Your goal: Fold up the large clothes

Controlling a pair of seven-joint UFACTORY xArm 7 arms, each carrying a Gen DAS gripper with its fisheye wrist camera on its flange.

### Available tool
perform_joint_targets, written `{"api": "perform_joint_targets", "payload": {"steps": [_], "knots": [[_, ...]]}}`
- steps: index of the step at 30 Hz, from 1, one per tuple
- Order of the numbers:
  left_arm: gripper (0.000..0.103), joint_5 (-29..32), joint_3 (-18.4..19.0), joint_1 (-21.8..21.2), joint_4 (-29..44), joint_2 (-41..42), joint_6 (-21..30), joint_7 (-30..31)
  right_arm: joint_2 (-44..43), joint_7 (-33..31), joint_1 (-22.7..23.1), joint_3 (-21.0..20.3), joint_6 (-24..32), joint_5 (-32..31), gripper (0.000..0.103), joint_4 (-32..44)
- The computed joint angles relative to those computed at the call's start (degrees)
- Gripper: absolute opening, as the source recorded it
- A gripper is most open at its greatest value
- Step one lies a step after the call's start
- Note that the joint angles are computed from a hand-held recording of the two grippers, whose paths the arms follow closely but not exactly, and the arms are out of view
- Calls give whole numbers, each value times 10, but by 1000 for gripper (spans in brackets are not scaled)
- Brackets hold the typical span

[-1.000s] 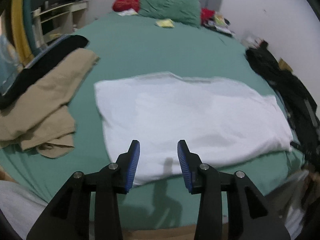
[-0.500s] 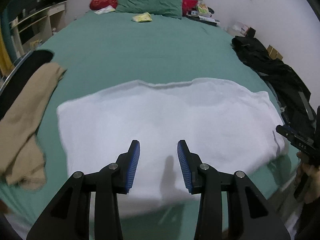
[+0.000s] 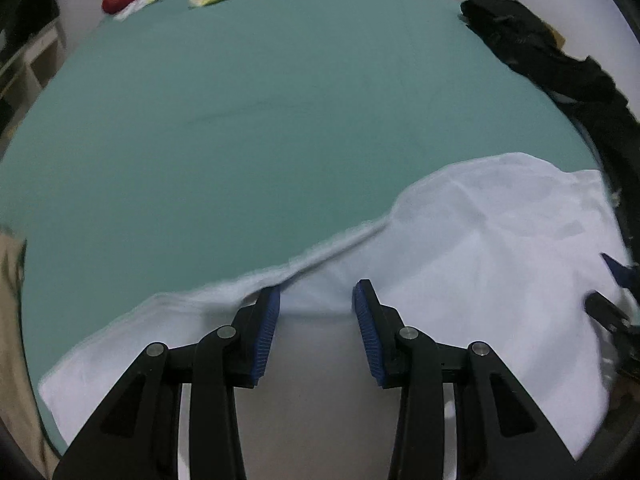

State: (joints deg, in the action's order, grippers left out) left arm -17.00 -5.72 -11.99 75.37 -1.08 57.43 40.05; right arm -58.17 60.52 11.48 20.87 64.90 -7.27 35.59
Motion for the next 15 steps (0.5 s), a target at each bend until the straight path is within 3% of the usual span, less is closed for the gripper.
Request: {"api": "perform_joint_targets", "payload": {"steps": [2, 5, 7, 11, 15], "knots": [[41, 13, -5, -4, 1, 8, -38, 1, 1, -2, 0, -2, -1, -1, 75, 2], [41, 49, -3, -2, 6, 13, -77, -72, 4, -10, -2, -1, 5, -8, 76, 11], [41, 8, 7, 8, 1, -3, -71, -75, -4, -8, -3, 7, 10, -13, 78, 16], [42, -103, 41, 27, -51, -90, -40, -3, -30, 10, 3, 21, 27, -3, 87, 23], [42, -140, 86, 38, -121, -199, 2, 14, -82, 62, 20, 46, 58, 38, 92, 22]]}}
